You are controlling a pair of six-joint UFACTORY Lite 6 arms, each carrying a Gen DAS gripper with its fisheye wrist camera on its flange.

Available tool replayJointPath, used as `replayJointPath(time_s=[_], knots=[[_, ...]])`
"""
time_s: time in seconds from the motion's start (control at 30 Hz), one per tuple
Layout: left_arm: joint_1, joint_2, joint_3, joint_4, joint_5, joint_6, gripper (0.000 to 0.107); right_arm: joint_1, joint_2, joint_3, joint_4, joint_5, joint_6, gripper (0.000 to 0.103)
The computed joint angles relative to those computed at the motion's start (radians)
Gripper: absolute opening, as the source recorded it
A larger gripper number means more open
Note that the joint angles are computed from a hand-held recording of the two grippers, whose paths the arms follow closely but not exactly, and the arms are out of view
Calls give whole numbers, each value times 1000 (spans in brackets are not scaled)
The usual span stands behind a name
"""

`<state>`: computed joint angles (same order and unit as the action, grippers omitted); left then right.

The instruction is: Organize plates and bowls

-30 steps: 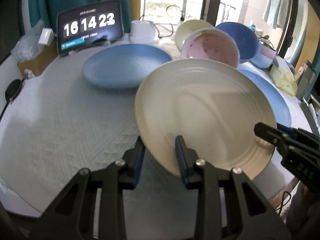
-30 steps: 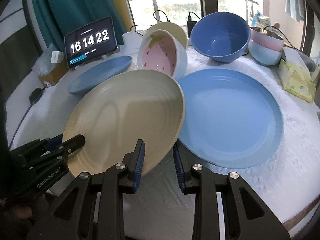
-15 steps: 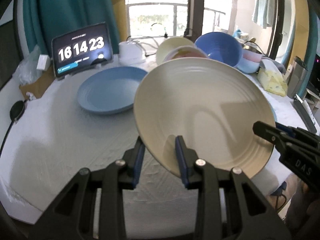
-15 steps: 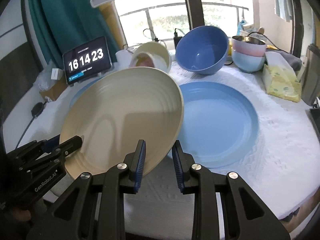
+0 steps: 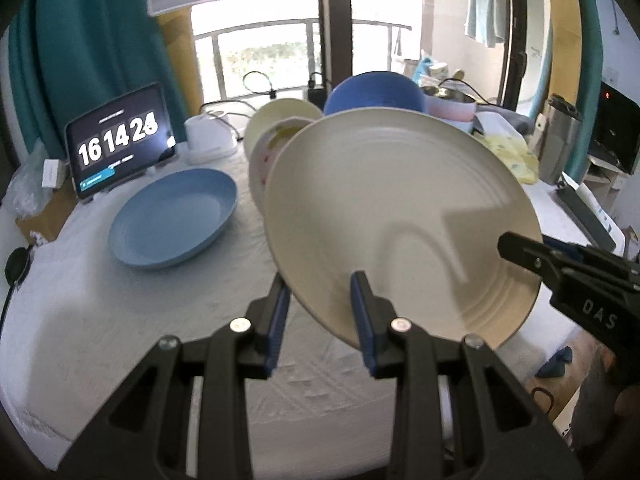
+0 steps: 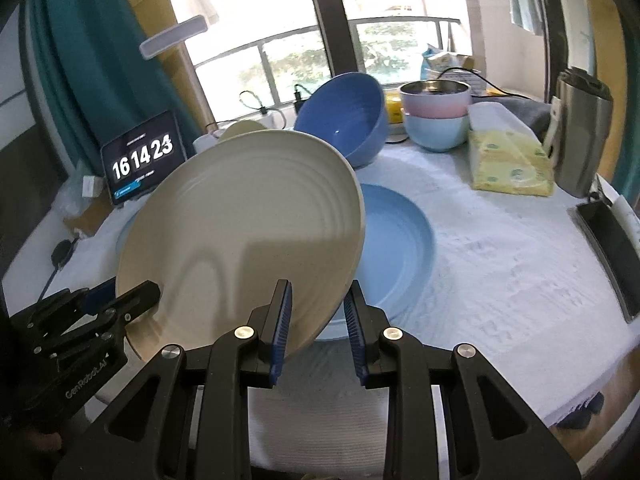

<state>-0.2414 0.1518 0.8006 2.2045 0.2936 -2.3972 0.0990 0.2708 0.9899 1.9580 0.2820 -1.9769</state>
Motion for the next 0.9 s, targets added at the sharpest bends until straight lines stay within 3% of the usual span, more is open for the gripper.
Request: replayJointPath(time_s=[0.5,0.9], knots=[[-97,196,217,-277,-35,258,32,-147,98,95,-185,50,137,29],[-103,371,417,-708,-69,682,33,-191,247,254,-374,72,319,29]])
